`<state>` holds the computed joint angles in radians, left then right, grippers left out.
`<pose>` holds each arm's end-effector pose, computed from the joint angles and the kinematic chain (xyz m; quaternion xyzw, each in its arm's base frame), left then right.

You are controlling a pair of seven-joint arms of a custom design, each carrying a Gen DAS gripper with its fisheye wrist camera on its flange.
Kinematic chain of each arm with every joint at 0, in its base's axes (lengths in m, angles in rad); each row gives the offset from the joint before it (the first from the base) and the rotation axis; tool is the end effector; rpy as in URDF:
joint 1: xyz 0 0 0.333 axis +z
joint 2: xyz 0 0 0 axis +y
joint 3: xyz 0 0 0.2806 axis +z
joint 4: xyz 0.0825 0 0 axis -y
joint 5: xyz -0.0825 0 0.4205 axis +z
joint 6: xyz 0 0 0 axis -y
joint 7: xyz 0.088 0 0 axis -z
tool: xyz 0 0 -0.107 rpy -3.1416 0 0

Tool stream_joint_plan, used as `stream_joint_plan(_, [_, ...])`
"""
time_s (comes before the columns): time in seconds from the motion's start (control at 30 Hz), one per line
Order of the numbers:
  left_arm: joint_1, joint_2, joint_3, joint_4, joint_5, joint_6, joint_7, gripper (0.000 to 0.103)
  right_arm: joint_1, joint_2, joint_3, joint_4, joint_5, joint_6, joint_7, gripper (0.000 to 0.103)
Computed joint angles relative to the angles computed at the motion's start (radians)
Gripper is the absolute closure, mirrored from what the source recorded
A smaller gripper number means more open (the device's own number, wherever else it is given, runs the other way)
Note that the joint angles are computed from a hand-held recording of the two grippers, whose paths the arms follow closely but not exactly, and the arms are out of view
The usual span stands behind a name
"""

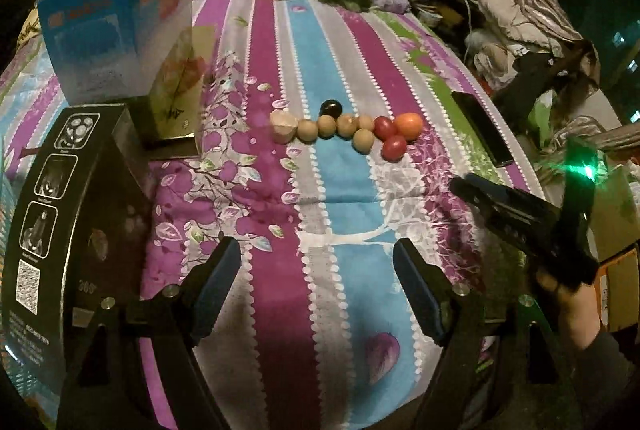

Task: Organize fruits
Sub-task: 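Grasp a red tomato with the right tool while the left tool grasps a brown longan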

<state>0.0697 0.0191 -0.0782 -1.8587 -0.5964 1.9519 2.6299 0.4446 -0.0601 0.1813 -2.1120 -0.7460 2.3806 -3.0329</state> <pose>0.6124 -0.0424 0.4744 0.3338 -0.9003 0.2771 0.0371 0.4862 0.3440 0.4256 -0.4473 0.8304 -0.2221 0.2469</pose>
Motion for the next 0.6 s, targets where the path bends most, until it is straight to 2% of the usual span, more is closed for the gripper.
stream_joint_plan(0.13, [-0.004, 0.031, -0.005, 0.015, 0.015, 0.017, -0.024, 0.023, -0.014, 0.088, -0.024, 0.065, -0.014, 0.056, -0.039, 0.068])
stream_joint_plan(0.4, [-0.006, 0.064, -0.017, 0.031, 0.016, 0.028, -0.031, 0.023, 0.008, 0.183, -0.062, 0.160, 0.002, 0.018, -0.150, 0.067])
stream_joint_plan(0.6, [-0.022, 0.087, -0.036, 0.032, 0.003, 0.065, -0.046, 0.023, 0.026, 0.226, -0.076, 0.219, 0.026, -0.053, -0.207, 0.070])
